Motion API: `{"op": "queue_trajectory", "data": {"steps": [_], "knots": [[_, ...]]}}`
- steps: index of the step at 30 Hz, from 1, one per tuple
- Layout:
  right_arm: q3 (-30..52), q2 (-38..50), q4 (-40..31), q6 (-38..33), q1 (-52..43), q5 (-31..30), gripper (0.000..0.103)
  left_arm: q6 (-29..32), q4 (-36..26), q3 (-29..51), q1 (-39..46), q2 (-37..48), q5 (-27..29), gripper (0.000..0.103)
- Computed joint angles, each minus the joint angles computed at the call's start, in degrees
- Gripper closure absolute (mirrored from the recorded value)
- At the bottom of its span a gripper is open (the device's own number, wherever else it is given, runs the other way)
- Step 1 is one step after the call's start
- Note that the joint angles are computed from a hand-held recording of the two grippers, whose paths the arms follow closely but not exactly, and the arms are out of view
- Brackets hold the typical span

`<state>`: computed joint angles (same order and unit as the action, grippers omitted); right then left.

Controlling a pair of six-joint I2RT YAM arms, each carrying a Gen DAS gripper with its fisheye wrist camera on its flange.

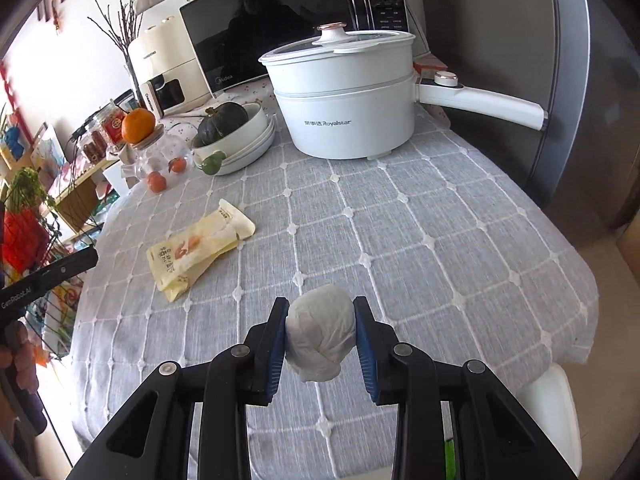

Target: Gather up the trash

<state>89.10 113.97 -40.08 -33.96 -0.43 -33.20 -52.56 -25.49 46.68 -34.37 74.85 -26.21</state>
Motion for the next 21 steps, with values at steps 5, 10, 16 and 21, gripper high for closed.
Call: {"op": "queue_trajectory", "data": {"steps": [5, 10, 16, 21], "knots": [[-2.0, -1.5, -1.6, -3.3, -2.9, -1.1, 0.07, 3.3, -5.5, 2.9, -0.9, 5.9, -4.9, 0.018], [-1.3, 1.0, -2.3, -5.0, -3.1, -0.4, 0.07, 14.9, -2.4, 6.3, 2.7, 16.4, -3.7, 0.019], [4.3, 6.5, -4.8, -5.8, -2.5, 0.6, 0.07, 24.0, 2.9, 10.6, 8.2, 28.0, 2.7, 0.046], [7.4, 9.7, -5.5, -5.7, -2.5, 1.6, 0.07, 20.0, 12.4, 5.4, 13.2, 26.2, 9.1, 0.07]]}}
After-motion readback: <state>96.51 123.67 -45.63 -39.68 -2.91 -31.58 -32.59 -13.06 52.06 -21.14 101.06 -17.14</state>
